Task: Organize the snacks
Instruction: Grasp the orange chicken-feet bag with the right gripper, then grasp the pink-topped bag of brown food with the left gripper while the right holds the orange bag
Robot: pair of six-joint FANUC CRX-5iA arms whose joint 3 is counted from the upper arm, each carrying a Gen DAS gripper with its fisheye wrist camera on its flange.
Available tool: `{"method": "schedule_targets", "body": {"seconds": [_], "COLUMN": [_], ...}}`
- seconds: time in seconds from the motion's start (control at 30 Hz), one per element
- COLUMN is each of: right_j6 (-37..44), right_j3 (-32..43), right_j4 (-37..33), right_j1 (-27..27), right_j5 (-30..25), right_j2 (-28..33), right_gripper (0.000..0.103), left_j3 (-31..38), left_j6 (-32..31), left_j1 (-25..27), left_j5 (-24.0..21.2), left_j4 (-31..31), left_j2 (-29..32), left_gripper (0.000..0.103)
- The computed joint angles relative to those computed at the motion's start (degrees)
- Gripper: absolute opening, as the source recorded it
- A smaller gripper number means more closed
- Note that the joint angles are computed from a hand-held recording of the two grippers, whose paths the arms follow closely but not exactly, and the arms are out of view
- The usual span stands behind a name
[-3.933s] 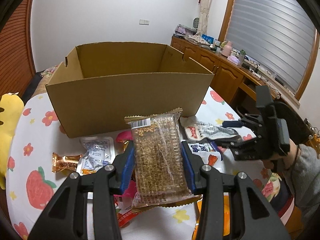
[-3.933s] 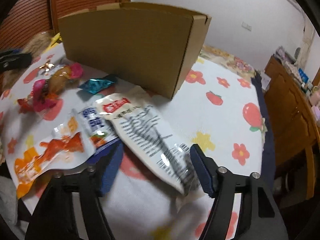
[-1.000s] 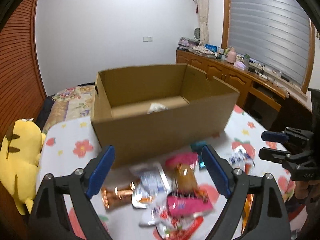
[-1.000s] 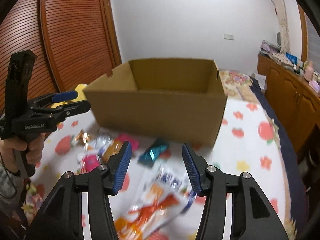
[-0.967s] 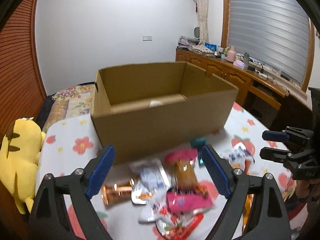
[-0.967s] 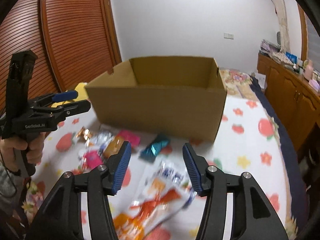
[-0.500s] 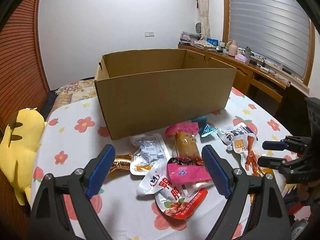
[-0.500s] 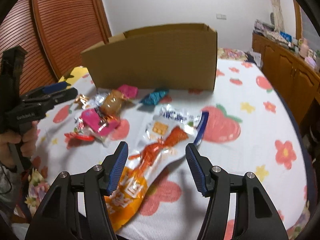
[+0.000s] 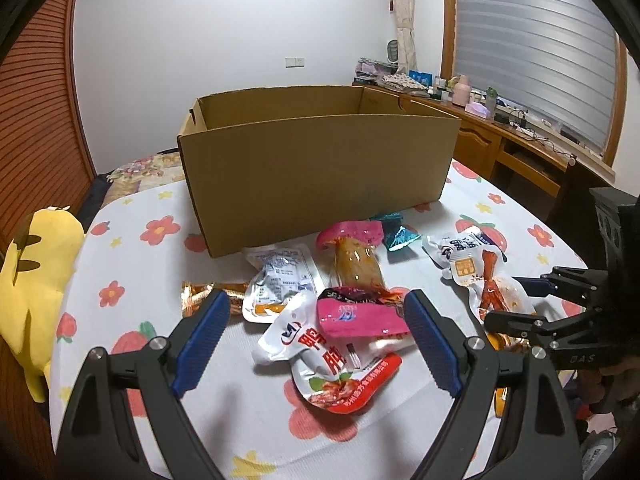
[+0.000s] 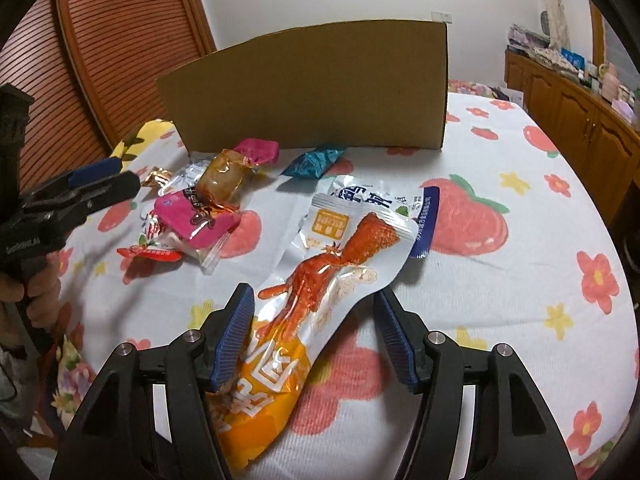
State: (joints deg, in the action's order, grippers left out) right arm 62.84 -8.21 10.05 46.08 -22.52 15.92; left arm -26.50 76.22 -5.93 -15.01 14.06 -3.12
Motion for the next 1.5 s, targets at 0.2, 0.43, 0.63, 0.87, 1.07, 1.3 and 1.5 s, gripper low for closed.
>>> {"method": "schedule_targets", "body": {"seconds": [0.2, 0.43, 0.63, 0.87, 1.07, 1.3, 1.5], "right_j6": [-7.14, -15.28, -15.44, -11.96, -13.34, -11.81, -6.65], "right_j3": [-2.42, -5.90, -7.35, -8.35, -10.61, -11.73, -10.72], "right_j4": [8.98, 19.71, 19.51, 13.98, 15.56, 13.70, 8.39], "right_j1": [0.96, 1.47, 0.72, -0.19, -1.06, -1.37, -1.39], "right_j5": [1.91, 3.85, 6.32, 9.02, 11.90, 13.41, 13.13], "right_j2": [0.44, 0.19, -0.67, -1.90, -3.11, -3.69, -3.83], "right_gripper": [0.064, 0.036, 0.022, 0.022, 0.022, 0.022, 0.022], "left_j3": [0.58, 2.89, 3.53, 5.88, 10.72, 18.97, 23.80], "left_j6": [2.09, 5.10, 3.11, 0.99, -0.59, 9.31, 14.59], "left_j1": [-0.26, -0.76, -0.65, -1.14, -1.59, -3.06, -3.86], "left_j5": [-0.52, -2.03, -2.30, -2.94, -8.70, -15.82, -20.22], "left_j4": [-1.56, -4.45, -0.78, 2.59, 4.77, -5.72, -11.79], "left_j2": [0.40, 1.71, 3.22, 6.34, 10.38, 14.51, 16.98], "left_gripper": [0.089, 0.089, 0.089, 0.085, 0.057, 0.054, 0.054]}}
